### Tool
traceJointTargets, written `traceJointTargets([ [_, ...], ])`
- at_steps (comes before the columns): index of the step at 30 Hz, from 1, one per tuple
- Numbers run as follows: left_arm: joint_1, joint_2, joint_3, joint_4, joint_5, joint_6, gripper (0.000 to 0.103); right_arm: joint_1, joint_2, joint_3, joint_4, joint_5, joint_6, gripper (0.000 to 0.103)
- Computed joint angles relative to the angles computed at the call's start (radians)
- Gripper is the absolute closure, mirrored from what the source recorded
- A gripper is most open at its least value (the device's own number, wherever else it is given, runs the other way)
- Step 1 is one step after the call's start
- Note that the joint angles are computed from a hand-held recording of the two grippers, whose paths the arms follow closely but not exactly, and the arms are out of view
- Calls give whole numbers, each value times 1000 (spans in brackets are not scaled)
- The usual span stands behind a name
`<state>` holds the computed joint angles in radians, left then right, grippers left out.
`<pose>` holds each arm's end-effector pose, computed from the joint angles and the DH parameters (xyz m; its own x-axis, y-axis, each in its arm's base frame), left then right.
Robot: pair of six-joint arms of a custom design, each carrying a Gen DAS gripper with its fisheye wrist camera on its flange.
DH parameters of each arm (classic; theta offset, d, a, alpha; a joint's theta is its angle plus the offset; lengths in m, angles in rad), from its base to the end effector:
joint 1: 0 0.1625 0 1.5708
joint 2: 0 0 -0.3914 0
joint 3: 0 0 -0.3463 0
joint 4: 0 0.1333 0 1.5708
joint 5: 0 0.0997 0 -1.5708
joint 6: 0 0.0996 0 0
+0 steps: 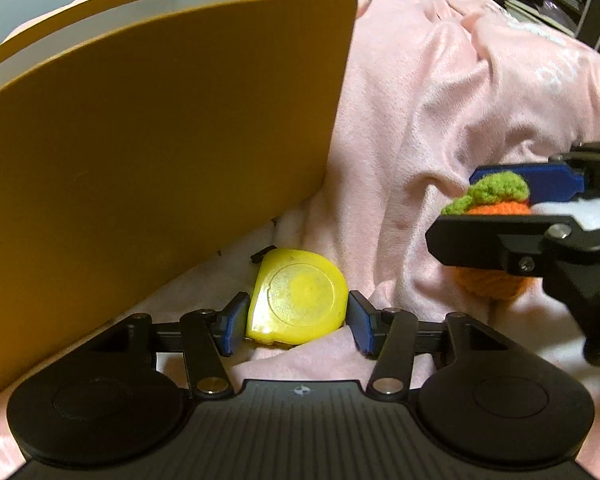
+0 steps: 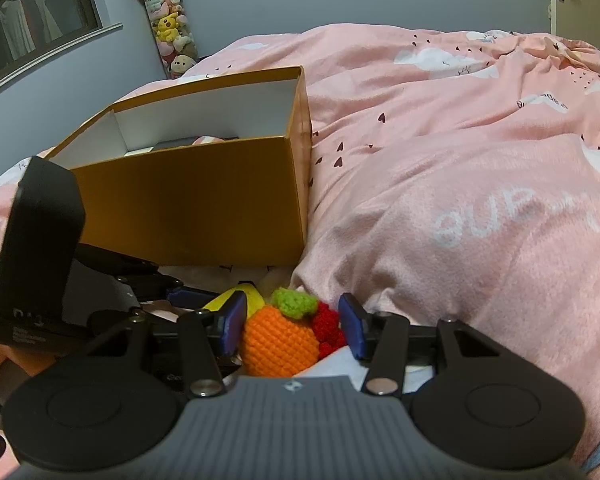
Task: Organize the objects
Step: 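Grasp the yellow tape measure with the left tool while the right tool holds the fruit, then lift the tape measure with the left tool while the right tool carries the fruit toward the box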
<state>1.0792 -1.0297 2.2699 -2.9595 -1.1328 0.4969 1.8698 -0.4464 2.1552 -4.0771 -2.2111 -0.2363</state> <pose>-0.0463 -0.4584 0.0960 -0.5053 0.7428 -0.4393 0.8051 0.5890 0.0699 0.1978 -0.3913 0.0040 -0.8193 0.0113 0.5732 -0.4089 0.6893 -0.5980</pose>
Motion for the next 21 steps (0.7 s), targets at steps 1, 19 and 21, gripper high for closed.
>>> traceJointTargets([
  [1, -1, -10, 6, 0, 0, -9, 43, 3, 2, -1, 0, -4, -2, 51],
  [19, -86, -311, 151, 41, 11, -107, 43, 73, 45, -18, -3, -100, -69, 47],
  [21, -88, -346, 153, 66, 2, -122, 43, 78, 50, -16, -23, -98, -81, 48],
])
